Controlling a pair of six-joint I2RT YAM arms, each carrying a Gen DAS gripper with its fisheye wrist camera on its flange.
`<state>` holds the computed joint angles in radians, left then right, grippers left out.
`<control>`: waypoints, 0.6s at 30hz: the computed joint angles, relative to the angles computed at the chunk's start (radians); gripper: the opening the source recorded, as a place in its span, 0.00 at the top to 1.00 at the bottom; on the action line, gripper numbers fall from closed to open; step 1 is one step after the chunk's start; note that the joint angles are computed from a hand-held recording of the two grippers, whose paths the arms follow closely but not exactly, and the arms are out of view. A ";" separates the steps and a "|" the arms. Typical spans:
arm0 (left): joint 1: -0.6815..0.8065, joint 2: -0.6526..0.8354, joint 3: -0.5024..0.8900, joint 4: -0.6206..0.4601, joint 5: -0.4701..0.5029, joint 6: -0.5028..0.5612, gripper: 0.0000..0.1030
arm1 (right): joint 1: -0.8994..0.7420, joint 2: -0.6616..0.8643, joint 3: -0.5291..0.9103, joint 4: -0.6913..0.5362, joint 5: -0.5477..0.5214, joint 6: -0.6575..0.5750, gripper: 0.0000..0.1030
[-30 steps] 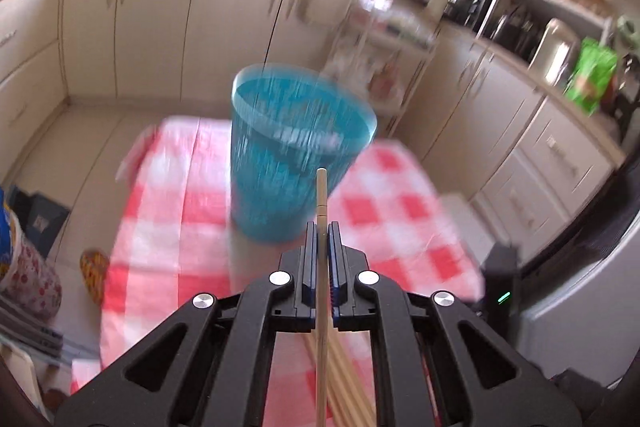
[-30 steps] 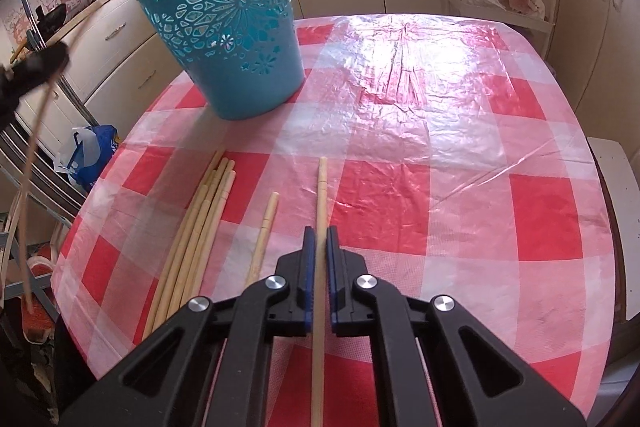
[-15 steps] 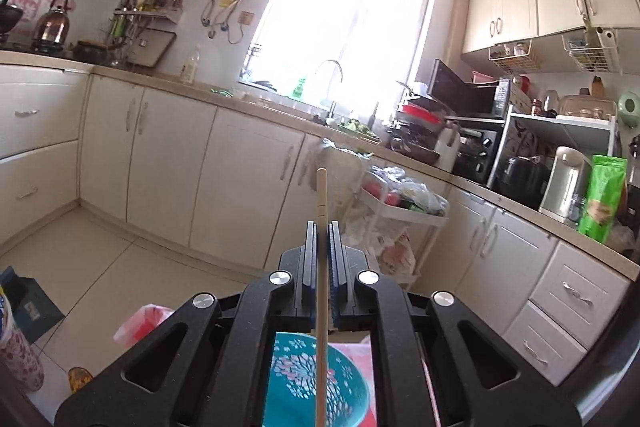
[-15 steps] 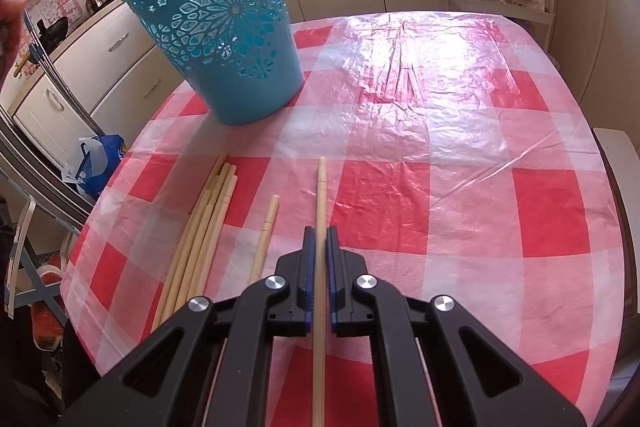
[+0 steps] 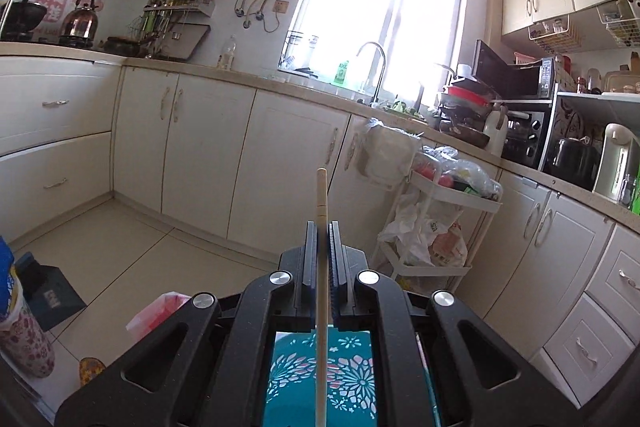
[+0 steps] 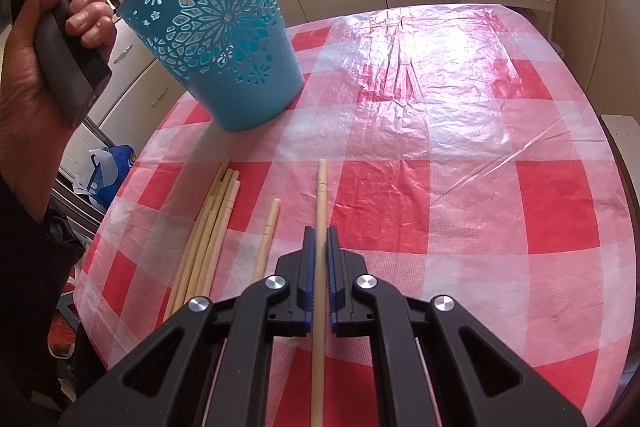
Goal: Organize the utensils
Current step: 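Lift the chopstick with the left gripper and drop it into the blue basket, then lift a chopstick with the right gripper and release it into the blue basket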
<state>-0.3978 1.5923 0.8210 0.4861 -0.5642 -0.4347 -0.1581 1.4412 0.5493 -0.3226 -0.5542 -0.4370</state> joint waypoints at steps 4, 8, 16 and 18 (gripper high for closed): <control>-0.019 0.015 -0.029 -0.005 -0.011 -0.009 0.95 | 0.000 0.001 0.000 0.001 0.000 0.000 0.94; -0.028 0.015 -0.041 -0.069 0.000 -0.025 0.95 | 0.002 -0.002 -0.002 0.001 0.007 -0.001 0.94; -0.041 -0.066 -0.099 -0.202 0.019 -0.046 0.91 | 0.056 -0.034 -0.013 0.008 0.054 -0.002 0.82; -0.052 -0.128 -0.137 -0.228 0.004 -0.056 0.77 | 0.079 -0.053 -0.025 0.008 0.061 -0.008 0.71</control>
